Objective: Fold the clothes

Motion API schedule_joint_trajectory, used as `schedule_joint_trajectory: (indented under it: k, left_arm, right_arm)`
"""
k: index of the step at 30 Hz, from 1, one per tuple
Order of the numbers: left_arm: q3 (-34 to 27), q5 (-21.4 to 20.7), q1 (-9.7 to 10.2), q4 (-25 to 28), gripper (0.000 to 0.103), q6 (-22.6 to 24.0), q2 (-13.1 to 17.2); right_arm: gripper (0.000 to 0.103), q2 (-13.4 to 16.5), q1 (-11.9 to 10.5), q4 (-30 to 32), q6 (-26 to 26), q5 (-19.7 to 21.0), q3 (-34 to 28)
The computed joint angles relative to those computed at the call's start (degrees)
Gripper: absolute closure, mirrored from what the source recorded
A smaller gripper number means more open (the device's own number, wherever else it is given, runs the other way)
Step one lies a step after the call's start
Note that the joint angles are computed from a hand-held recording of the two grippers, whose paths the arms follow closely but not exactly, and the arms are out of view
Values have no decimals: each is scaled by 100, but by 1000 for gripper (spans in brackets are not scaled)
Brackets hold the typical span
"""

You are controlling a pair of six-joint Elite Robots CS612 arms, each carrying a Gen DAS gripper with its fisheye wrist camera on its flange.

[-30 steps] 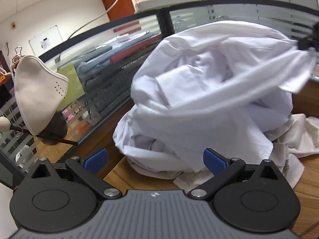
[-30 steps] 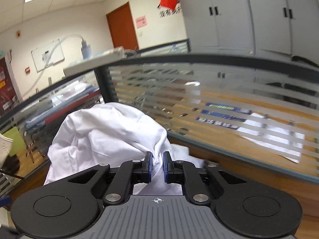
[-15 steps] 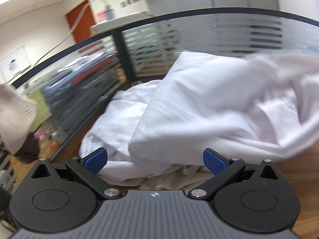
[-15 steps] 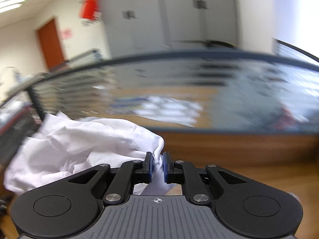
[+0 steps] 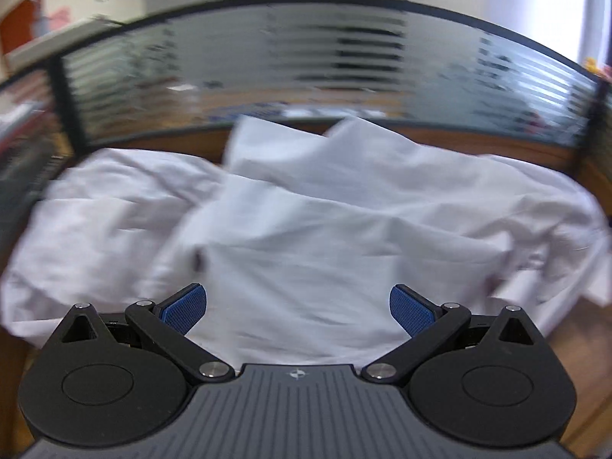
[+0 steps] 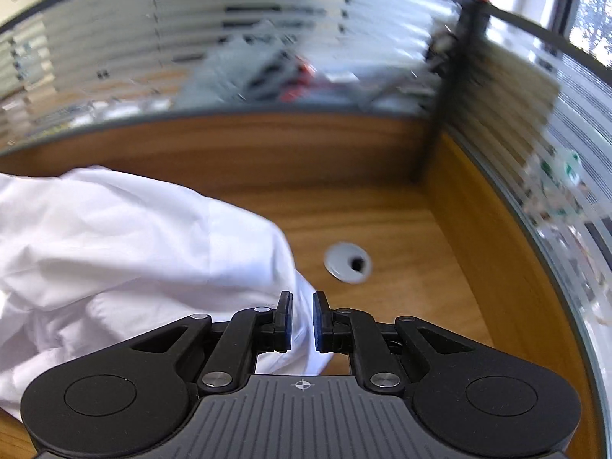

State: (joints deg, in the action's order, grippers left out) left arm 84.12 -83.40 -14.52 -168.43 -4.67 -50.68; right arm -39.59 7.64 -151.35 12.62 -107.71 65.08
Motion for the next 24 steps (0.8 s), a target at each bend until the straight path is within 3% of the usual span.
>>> schedule_joint_trajectory:
  k: [2, 5, 9, 13, 18, 24]
  left_arm:
    - [-13, -245, -45, 12, 0, 209, 29]
    - [-56, -485, -119, 61, 0, 668, 81]
    - [-147, -806, -235, 126, 1, 1170, 185]
    - [-308, -1222, -318, 396, 2, 1181, 319]
    - [-580, -1265, -501, 642, 7, 1107, 548]
    - [-873, -1247, -692, 870, 28, 981, 828]
  right_arm:
    - [89, -75, -14, -42, 40, -55, 132]
    - [79, -218, -25, -171, 74, -87, 373]
    - [63, -336, -81, -239, -123, 338, 522]
    - [58, -412, -117, -115, -302, 860, 605]
    - [56, -443, -157, -152, -388, 1347, 752]
    - [56, -359, -227, -89, -757, 1776, 759]
